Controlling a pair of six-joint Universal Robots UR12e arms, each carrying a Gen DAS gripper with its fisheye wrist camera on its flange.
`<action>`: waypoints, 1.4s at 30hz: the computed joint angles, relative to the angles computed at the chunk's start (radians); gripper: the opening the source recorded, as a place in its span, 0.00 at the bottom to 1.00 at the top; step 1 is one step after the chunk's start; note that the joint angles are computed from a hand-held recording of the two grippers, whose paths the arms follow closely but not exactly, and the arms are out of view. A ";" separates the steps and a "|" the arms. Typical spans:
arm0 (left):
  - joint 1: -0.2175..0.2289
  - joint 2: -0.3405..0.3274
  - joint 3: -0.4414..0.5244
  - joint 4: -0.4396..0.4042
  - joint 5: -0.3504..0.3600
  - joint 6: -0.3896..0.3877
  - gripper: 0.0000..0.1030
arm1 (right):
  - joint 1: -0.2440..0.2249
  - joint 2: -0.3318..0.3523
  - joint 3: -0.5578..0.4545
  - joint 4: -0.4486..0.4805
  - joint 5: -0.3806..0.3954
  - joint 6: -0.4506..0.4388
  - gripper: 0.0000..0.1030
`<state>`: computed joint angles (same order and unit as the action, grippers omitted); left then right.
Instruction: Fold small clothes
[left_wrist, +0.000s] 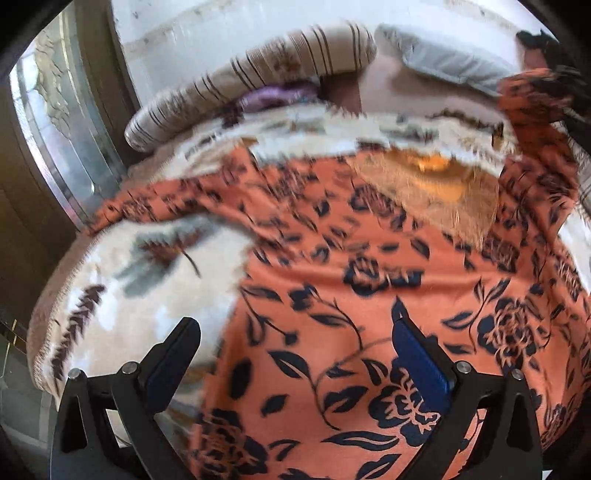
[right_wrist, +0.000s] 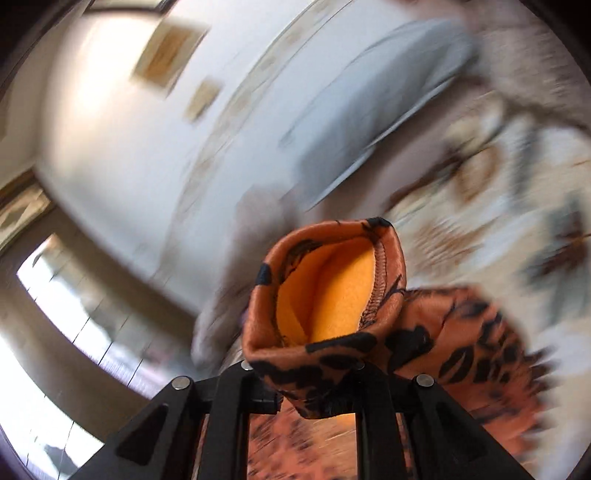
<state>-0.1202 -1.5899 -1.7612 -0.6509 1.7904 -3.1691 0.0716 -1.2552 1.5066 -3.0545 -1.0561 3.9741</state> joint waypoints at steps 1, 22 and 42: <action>0.004 0.006 -0.002 0.017 0.000 0.003 1.00 | 0.019 0.028 -0.034 0.034 0.057 -0.019 0.18; 0.048 -0.102 0.184 -0.131 -0.214 0.053 0.94 | -0.011 -0.107 0.094 0.352 0.048 -0.078 0.75; 0.029 -0.278 0.369 -0.390 -0.367 -0.003 0.01 | -0.065 -0.105 0.174 0.502 0.123 -0.100 0.46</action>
